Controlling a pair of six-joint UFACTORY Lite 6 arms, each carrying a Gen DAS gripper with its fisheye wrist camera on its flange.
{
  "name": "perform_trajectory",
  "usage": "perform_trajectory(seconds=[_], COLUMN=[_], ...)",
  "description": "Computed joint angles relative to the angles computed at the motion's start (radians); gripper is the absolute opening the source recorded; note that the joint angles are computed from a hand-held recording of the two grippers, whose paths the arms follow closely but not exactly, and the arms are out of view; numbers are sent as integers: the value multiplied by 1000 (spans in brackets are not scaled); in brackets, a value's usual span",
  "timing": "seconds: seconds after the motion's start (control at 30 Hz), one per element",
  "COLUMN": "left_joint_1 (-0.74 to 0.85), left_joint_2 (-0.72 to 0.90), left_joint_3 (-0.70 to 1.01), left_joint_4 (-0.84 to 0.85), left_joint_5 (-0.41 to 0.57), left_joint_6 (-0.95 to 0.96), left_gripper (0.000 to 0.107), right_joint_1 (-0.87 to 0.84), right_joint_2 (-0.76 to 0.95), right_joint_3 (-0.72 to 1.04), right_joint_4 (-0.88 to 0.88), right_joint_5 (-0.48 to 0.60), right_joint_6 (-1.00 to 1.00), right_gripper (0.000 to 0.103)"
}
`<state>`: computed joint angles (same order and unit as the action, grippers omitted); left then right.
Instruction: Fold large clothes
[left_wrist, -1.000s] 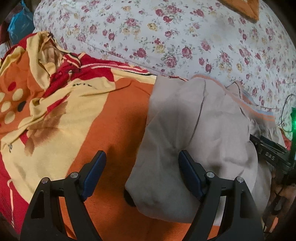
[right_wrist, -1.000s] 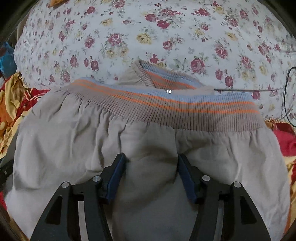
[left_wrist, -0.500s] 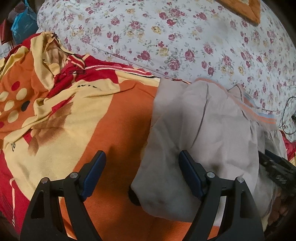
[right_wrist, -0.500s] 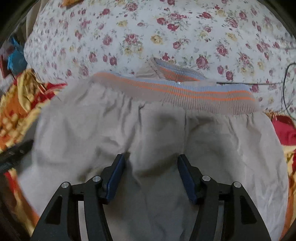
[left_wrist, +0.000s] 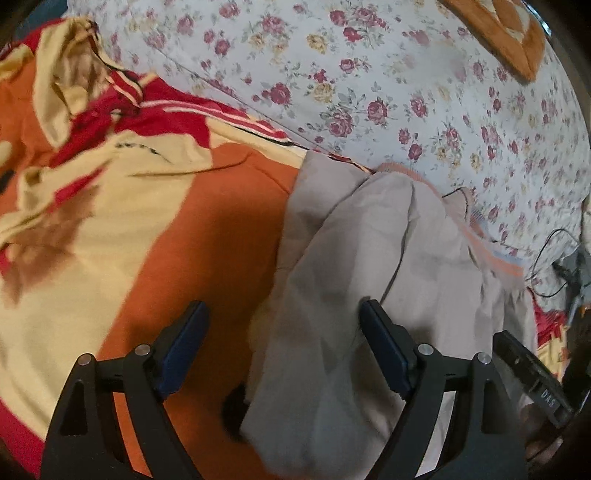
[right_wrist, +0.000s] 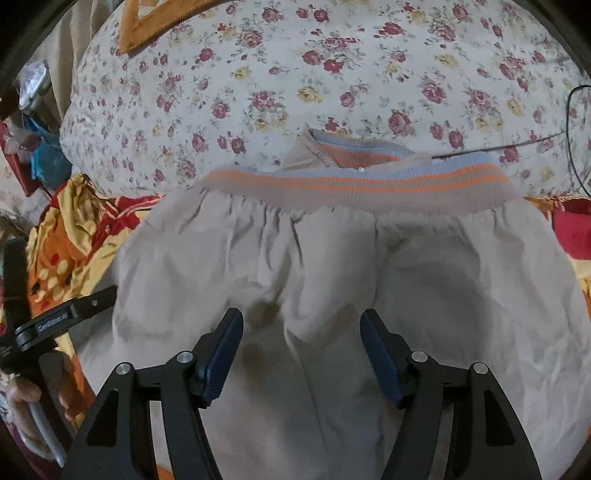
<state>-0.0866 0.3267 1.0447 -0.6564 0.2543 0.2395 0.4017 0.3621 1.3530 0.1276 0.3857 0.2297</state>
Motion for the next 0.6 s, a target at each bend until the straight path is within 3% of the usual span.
perform_trajectory(seconds=[0.17, 0.23, 0.33, 0.43, 0.6], left_joint_1=[-28, -14, -9, -8, 16], left_joint_2=[57, 67, 78, 83, 93], left_joint_3=[61, 71, 88, 96, 108], left_joint_4=[-33, -127, -173, -205, -392], left_joint_5=[-18, -3, 13, 17, 38], left_joint_6=[33, 119, 158, 196, 389], left_gripper=[85, 85, 85, 84, 84], right_joint_1=[3, 5, -17, -39, -21], right_joint_2=[32, 61, 111, 192, 236], right_joint_3=[34, 68, 123, 197, 235], right_joint_4=[18, -55, -53, 15, -59], right_joint_5=[-28, -22, -20, 1, 20], right_joint_6=[-58, 5, 8, -41, 16], right_gripper=[65, 46, 38, 37, 40])
